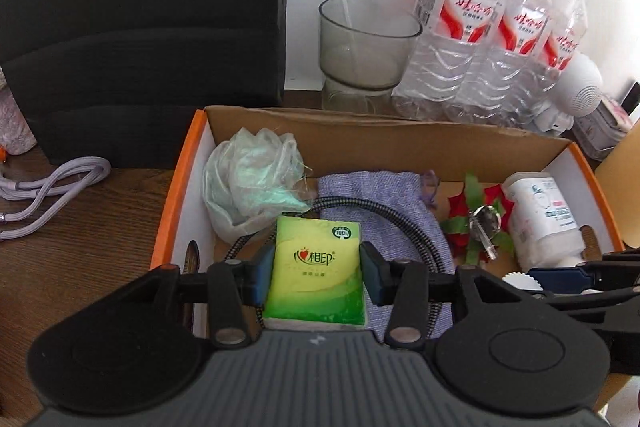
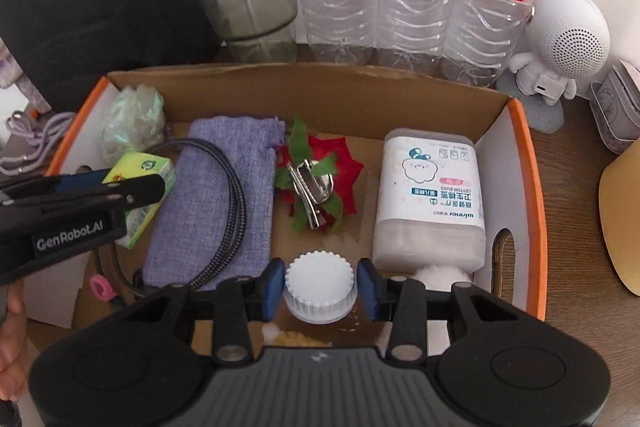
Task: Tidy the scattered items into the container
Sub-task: 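Carry the tissue pack and bottle cap over the red box with both grippers, then open both grippers to drop the tissue pack and cap into the box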
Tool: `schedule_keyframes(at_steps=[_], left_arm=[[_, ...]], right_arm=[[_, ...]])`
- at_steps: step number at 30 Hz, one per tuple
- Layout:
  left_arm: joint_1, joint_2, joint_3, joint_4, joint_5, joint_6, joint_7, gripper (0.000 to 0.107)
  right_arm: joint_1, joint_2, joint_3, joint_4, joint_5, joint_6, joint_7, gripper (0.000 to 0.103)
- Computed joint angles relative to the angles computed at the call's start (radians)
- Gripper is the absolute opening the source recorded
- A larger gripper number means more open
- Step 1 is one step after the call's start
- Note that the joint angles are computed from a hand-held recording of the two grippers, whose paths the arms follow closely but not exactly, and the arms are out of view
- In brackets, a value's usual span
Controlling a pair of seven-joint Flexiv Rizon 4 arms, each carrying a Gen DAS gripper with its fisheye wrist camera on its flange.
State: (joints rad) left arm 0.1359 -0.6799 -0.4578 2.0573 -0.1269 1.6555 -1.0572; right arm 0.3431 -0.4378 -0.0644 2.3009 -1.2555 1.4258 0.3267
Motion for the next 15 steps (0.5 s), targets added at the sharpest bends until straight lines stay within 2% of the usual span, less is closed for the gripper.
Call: schedule_keyframes(at_steps=[2, 5, 9, 10, 11, 12, 13, 15], left_arm=[[0.003, -0.008, -0.004, -0.012, 0.005, -0.033, 0.020, 0.047], [0.014, 0.002, -0.013, -0.001, -0.010, -0.046, 0.032, 0.048], [0.066, 0.049, -0.063, 0.035, -0.023, -0.045, 0.049, 0.049], [0.068, 0.071, -0.063, 0.038, -0.031, -0.063, 0.048, 0.054], [0.044, 0.101, -0.033, 0.035, -0.042, -0.094, 0.042, 0.059], [0.016, 0.131, 0.003, 0.033, -0.054, -0.123, 0.037, 0.070], [-0.006, 0.159, 0.032, 0.035, -0.064, -0.149, 0.035, 0.077], [-0.023, 0.214, 0.061, 0.054, -0.086, -0.180, 0.044, 0.080]], right_arm=[[-0.004, -0.022, 0.034, -0.013, 0.088, -0.029, -0.077, 0.039], [0.019, -0.029, 0.041, -0.020, 0.180, -0.053, -0.139, 0.042], [0.047, 0.027, 0.028, 0.003, 0.248, -0.055, -0.172, 0.047], [0.045, 0.055, 0.035, 0.013, 0.272, -0.058, -0.183, 0.048], [0.040, 0.080, 0.043, 0.020, 0.297, -0.058, -0.194, 0.055], [0.041, 0.107, 0.047, 0.029, 0.313, -0.062, -0.195, 0.062], [0.043, 0.138, 0.053, 0.037, 0.327, -0.078, -0.189, 0.065], [0.040, 0.195, 0.086, 0.045, 0.365, -0.132, -0.199, 0.074]])
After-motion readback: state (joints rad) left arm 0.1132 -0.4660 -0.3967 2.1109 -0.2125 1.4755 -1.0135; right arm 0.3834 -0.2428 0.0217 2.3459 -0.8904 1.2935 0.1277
